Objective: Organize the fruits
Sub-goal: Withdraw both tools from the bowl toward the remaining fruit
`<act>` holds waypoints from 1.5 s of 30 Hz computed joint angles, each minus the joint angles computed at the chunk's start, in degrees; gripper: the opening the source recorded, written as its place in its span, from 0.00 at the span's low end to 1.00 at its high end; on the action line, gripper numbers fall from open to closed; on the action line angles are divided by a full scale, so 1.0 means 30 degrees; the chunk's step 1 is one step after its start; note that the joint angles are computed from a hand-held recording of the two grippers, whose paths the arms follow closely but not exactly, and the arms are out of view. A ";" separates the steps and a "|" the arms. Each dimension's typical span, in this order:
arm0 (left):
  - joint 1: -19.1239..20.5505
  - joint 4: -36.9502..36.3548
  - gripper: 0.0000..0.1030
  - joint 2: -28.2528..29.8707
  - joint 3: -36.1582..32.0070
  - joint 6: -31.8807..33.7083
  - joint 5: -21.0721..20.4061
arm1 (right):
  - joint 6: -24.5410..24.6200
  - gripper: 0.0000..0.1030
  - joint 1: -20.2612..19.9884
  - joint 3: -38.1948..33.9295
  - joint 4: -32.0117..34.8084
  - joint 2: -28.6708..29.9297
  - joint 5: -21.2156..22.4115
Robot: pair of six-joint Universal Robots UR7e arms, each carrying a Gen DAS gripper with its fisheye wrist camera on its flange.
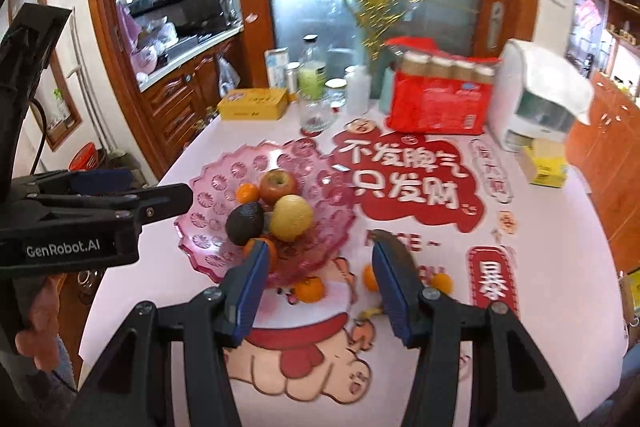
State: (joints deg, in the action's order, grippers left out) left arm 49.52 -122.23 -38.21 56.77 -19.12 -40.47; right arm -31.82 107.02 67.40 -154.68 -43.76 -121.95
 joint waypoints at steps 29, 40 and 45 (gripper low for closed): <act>-0.1851 0.2887 0.92 0.8418 -0.8134 0.1984 -0.1733 | -0.0692 0.58 -0.3890 0.3885 -0.3996 -0.5220 -0.1905; -0.0558 0.6600 0.92 1.0881 -1.1480 -0.1930 -0.1805 | -0.1592 0.58 -0.5739 0.1034 0.0097 -0.3331 -0.0089; -0.0098 0.7332 0.85 1.1605 -1.2369 -0.3516 -0.1686 | -0.1615 0.58 -0.6209 -0.0872 0.2884 -0.2150 0.1093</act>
State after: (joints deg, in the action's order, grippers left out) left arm 49.22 -100.23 -3.40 19.66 -29.67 -45.53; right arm -36.66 88.40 64.79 -146.03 -50.21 -118.67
